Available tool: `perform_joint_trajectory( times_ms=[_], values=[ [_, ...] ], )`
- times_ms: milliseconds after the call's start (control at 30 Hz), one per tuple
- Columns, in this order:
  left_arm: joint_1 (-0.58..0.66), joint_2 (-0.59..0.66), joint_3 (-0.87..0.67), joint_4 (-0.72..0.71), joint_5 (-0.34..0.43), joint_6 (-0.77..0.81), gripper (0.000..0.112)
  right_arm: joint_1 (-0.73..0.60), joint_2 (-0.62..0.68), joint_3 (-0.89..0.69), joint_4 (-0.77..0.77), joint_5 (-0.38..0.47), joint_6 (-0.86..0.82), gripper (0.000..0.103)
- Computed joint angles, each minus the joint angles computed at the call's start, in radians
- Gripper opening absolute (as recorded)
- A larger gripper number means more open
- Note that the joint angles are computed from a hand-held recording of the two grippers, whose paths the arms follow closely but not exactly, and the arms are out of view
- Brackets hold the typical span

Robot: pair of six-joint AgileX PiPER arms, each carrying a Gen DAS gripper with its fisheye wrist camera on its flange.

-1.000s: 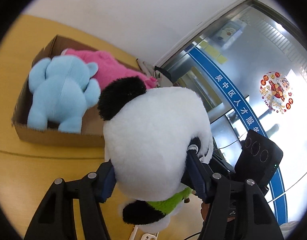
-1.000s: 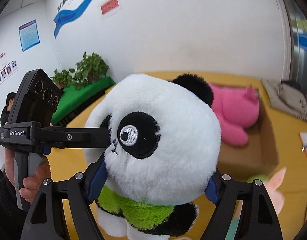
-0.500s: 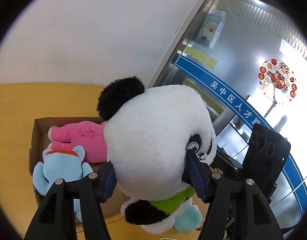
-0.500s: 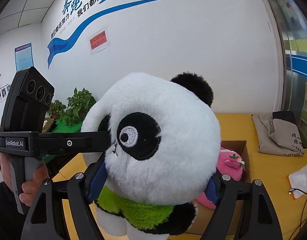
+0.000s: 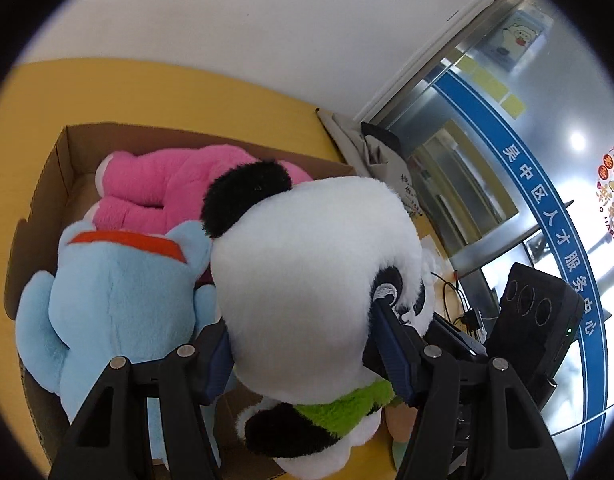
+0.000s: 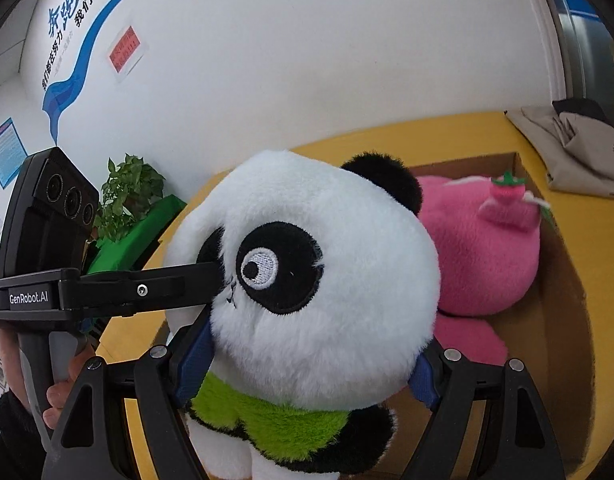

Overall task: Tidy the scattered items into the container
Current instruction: 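Lift the panda with both grippers and carry it over the box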

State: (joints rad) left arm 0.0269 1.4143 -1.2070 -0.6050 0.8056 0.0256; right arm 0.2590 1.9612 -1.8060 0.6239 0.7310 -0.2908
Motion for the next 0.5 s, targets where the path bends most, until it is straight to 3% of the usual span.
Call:
perform_joint_trajectory(
  times_ms=[367,500],
  values=[
    [-0.021,0.054,0.104,-0.032,-0.101,0.019,0.063,0.0,0.085,-0.01,-0.072,0.008,0.089,0.085],
    [-0.081,0.041,0.117,0.128,-0.154,-0.085,0.069,0.003,0.115,-0.034,-0.102,0.014,0.11,0.087]
  ],
)
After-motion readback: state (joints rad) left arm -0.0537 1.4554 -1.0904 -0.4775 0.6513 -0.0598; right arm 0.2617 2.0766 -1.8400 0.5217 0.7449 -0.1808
